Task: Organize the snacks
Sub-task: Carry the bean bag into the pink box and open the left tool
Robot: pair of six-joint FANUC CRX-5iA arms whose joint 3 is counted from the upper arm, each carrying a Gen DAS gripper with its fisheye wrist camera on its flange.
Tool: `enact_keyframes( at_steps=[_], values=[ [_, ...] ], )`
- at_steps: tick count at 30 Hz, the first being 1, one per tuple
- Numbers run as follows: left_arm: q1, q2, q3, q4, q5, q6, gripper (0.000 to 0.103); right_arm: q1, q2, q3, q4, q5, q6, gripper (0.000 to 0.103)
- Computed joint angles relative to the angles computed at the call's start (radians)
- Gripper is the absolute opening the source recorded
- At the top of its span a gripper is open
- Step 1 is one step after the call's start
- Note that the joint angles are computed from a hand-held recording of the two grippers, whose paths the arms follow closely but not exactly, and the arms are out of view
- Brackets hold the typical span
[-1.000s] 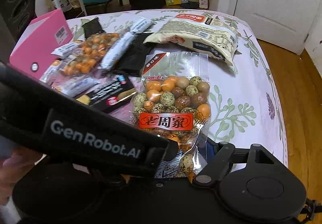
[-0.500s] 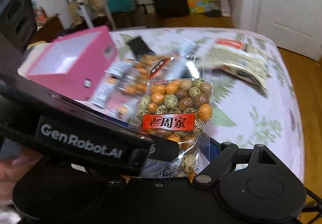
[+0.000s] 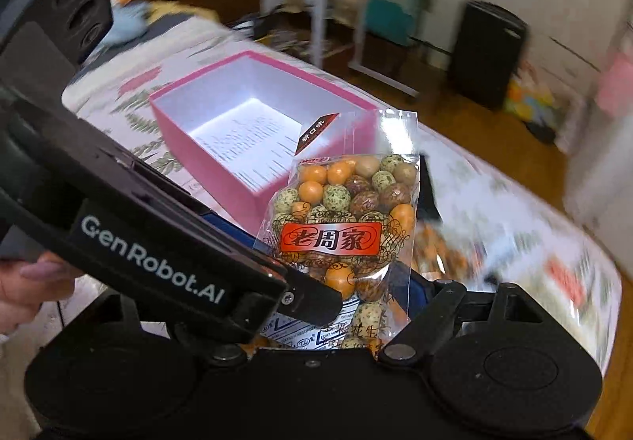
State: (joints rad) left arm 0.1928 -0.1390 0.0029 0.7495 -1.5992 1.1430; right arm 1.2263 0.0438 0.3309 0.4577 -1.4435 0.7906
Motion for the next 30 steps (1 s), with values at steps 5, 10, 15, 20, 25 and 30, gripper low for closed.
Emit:
enact_keyframes(
  at_steps=[5, 10, 15, 20, 25, 30],
  values=[
    [0.032, 0.122, 0.119, -0.026, 0.013, 0.055, 0.056, -0.108, 0.167, 0.212, -0.082, -0.009, 0.280, 0.086],
    [0.032, 0.271, 0.284, -0.057, 0.007, 0.142, 0.056, -0.163, 0.300, 0.362, -0.066, 0.032, 0.481, 0.085],
    [0.044, 0.296, 0.287, -0.088, 0.067, 0.145, 0.056, -0.212, 0.347, 0.405, -0.136, 0.096, 0.600, 0.082],
    [0.061, 0.347, 0.262, -0.065, 0.050, 0.146, 0.056, -0.237, 0.422, 0.511, -0.208, 0.011, 0.744, 0.081],
    [0.064, 0.364, 0.270, -0.087, 0.072, 0.148, 0.056, -0.269, 0.482, 0.601, -0.270, -0.018, 0.804, 0.080],
    [0.049, 0.394, 0.280, -0.109, 0.075, 0.163, 0.056, -0.296, 0.565, 0.721, -0.314, -0.083, 0.868, 0.079]
  ],
)
